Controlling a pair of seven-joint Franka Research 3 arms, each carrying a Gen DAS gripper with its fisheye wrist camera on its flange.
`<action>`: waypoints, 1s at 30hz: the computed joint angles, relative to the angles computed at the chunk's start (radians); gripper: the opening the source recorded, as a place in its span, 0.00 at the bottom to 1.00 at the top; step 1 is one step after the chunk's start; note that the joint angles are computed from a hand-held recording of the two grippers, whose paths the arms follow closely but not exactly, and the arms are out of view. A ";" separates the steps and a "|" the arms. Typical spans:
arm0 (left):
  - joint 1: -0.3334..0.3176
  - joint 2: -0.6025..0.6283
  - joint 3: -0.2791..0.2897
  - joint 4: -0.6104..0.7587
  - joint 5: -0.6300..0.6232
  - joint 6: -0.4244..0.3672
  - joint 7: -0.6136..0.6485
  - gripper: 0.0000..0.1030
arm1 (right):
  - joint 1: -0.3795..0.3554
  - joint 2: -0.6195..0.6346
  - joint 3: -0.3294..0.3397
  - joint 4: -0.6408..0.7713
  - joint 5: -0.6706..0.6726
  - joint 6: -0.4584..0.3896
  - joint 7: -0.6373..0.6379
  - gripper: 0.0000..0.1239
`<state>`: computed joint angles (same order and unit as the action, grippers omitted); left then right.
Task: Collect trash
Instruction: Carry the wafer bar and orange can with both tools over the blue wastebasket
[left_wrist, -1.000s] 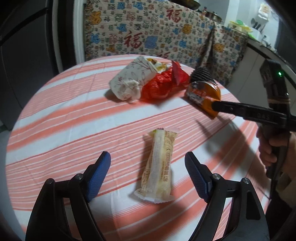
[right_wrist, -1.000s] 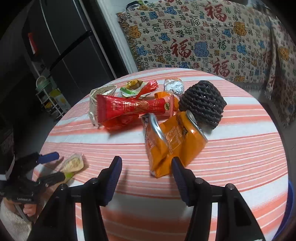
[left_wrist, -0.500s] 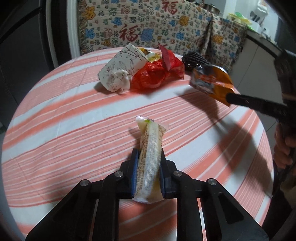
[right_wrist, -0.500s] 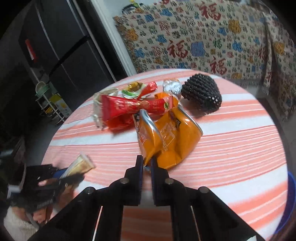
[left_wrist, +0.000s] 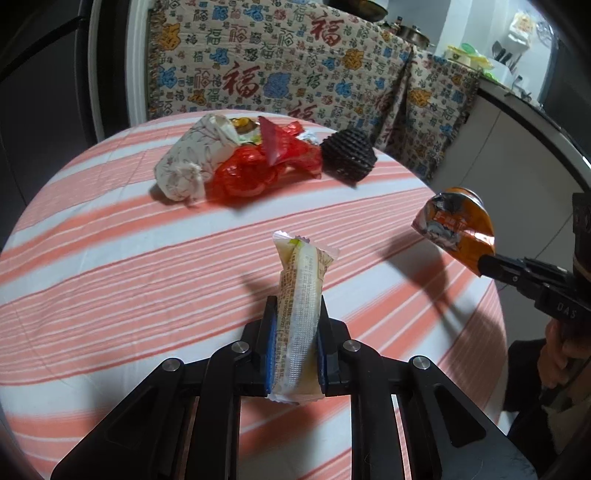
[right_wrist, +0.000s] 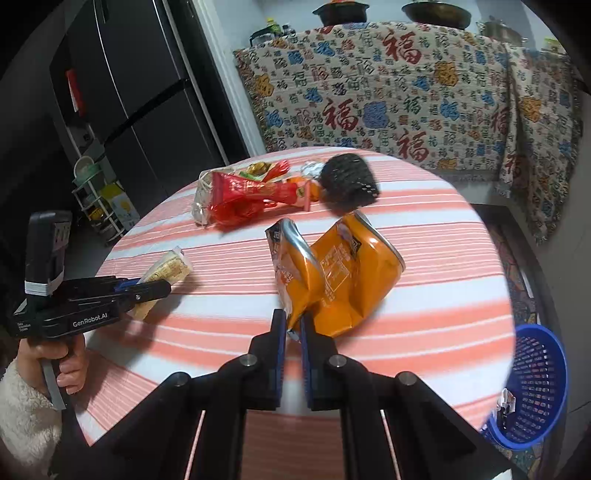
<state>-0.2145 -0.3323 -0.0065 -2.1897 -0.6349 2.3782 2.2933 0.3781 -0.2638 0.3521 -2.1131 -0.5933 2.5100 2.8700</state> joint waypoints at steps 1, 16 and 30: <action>-0.003 -0.005 -0.003 -0.003 -0.005 -0.001 -0.005 0.15 | 0.002 -0.017 -0.004 -0.014 0.005 0.000 -0.002 0.07; -0.115 -0.014 -0.071 0.032 0.002 0.001 -0.071 0.15 | -0.094 -0.275 0.040 -0.207 0.143 -0.022 -0.050 0.06; -0.227 0.063 -0.159 0.148 -0.033 0.000 -0.112 0.15 | -0.190 -0.597 0.036 -0.366 0.287 -0.156 -0.145 0.06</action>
